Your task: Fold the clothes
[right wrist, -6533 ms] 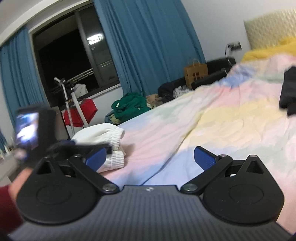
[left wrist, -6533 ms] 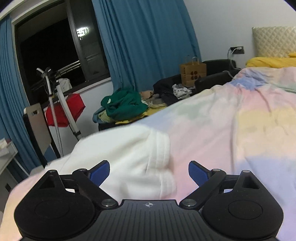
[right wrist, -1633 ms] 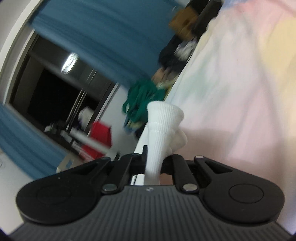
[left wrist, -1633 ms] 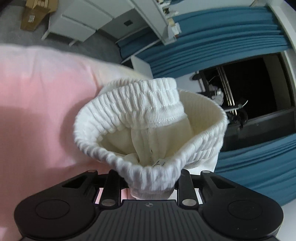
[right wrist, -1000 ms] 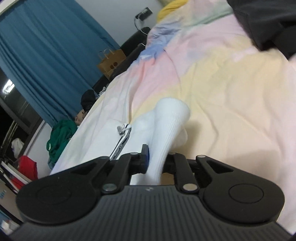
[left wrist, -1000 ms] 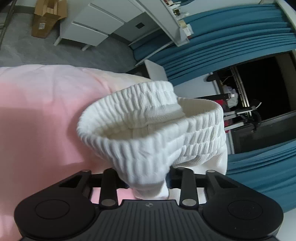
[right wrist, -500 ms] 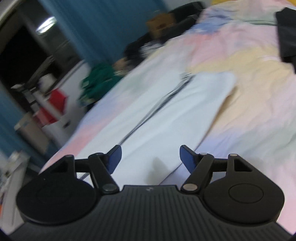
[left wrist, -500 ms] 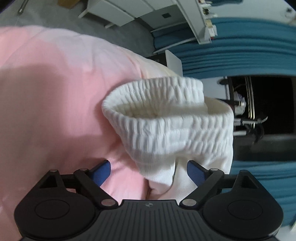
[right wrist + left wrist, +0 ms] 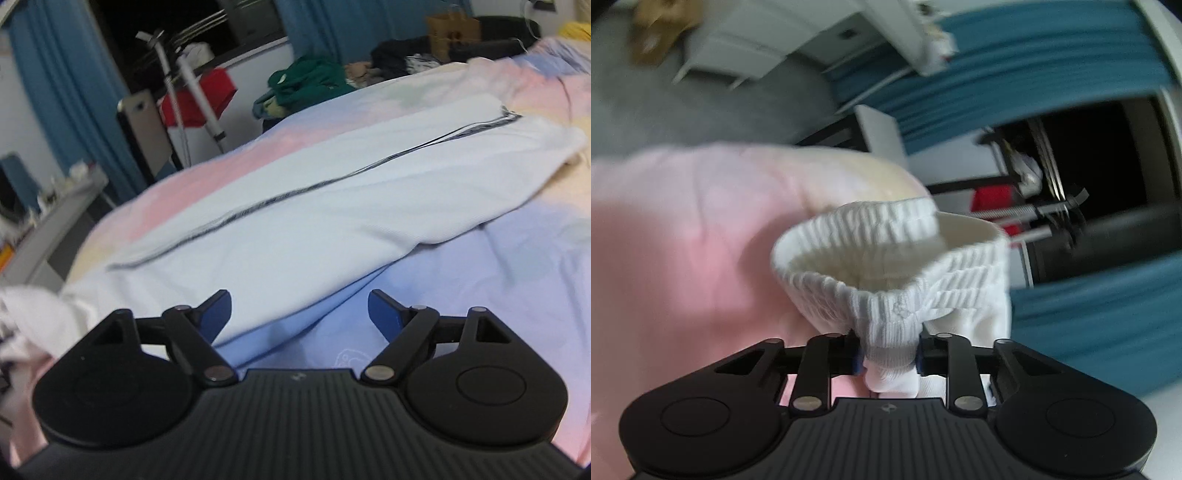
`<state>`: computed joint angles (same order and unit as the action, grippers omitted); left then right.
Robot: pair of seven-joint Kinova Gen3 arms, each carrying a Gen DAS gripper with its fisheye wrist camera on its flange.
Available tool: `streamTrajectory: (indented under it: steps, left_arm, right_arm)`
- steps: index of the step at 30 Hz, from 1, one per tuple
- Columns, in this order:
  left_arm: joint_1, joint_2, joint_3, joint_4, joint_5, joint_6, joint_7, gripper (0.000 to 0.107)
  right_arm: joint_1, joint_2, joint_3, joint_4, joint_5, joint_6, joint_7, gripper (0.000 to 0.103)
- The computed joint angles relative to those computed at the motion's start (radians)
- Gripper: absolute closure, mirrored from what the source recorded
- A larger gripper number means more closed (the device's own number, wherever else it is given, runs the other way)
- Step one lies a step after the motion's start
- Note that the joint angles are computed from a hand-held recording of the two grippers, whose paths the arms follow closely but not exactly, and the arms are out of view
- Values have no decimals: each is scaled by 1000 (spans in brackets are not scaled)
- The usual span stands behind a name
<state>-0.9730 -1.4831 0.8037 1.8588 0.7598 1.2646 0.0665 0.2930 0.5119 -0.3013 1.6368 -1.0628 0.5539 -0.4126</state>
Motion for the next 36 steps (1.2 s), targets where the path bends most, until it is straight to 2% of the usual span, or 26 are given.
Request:
streamTrajectory:
  steps: [3, 6, 9, 11, 13, 15, 16, 18, 20, 24, 26, 28, 31, 34, 36]
  left_arm:
    - [11, 101, 43, -42, -25, 52, -107, 84]
    - [-15, 214, 113, -65, 3, 127, -186, 84]
    - [-63, 277, 169, -101, 20, 186, -252, 80]
    - [-95, 280, 177, -146, 6, 222, -282, 77]
    - [-122, 277, 174, -175, 1, 247, -318, 74]
    - [-135, 272, 159, -184, 7, 258, -348, 71]
    - [-130, 264, 144, -183, 15, 263, -346, 63]
    - [-95, 249, 106, -176, 27, 267, -338, 52]
    - [-52, 242, 70, -162, 27, 258, -339, 33]
    - [32, 220, 0, -197, -79, 301, -348, 24]
    - [74, 196, -54, -186, -123, 268, -358, 22]
    - [114, 176, -109, -127, -142, 187, -394, 22]
    - [126, 182, -141, -46, -142, 65, -454, 21]
    - [82, 188, -170, 81, -54, -57, -572, 21]
    - [39, 226, -149, 163, 27, -139, -647, 21]
  right_arm:
    - [-17, 20, 23, -30, 42, 19, -33, 21]
    - [-5, 32, 14, -43, 39, 19, -55, 21]
    - [-2, 40, 10, -54, 41, 17, -80, 21]
    - [-6, 34, 8, -45, 48, -9, -88, 21]
    - [-2, 28, -9, -26, 45, -45, -70, 21]
    - [5, 30, -15, -29, 51, -41, -81, 21]
    - [9, 32, -18, -31, 54, -36, -87, 21]
    - [15, 33, -24, -34, 56, -27, -87, 21]
    - [23, 33, -33, -32, 54, -22, -74, 21]
    - [27, 30, -38, -32, 46, -8, -58, 21]
    - [29, 29, -40, -32, 36, 2, -47, 21]
    - [25, 29, -38, -33, 29, 10, -37, 21]
    - [11, 32, -31, -36, 26, 18, -26, 21]
    - [-31, 34, -8, -41, 64, 3, -48, 21]
    - [-59, 39, 4, -47, 102, -7, -76, 21]
